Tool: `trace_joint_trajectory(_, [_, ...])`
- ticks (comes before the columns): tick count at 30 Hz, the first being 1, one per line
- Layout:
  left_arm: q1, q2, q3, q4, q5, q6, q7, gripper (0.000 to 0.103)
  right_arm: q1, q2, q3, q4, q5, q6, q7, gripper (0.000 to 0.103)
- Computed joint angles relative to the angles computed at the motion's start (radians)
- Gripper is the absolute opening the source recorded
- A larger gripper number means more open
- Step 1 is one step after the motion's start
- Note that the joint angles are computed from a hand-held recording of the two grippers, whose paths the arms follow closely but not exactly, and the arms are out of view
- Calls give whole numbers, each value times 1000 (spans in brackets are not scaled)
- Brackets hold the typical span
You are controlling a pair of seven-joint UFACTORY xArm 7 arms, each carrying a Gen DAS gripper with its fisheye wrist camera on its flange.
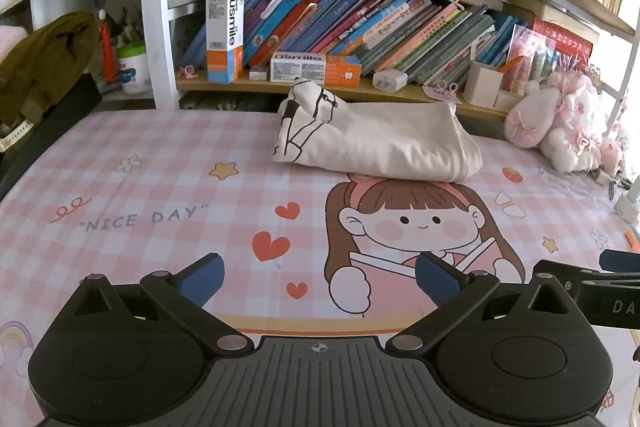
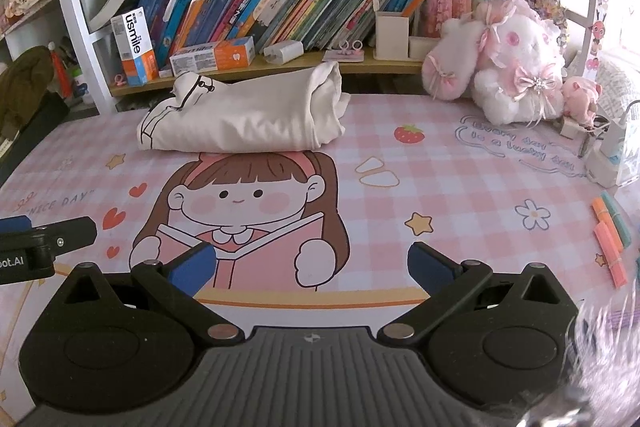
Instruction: Fold clothes
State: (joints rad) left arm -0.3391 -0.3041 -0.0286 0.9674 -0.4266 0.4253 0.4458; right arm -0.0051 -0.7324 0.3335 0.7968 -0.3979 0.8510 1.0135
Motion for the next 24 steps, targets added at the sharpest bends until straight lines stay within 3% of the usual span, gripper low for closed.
trace_joint_trajectory(24, [11, 19, -11, 18, 19, 18, -22, 103, 11, 16, -10, -1, 7, 7, -1, 103])
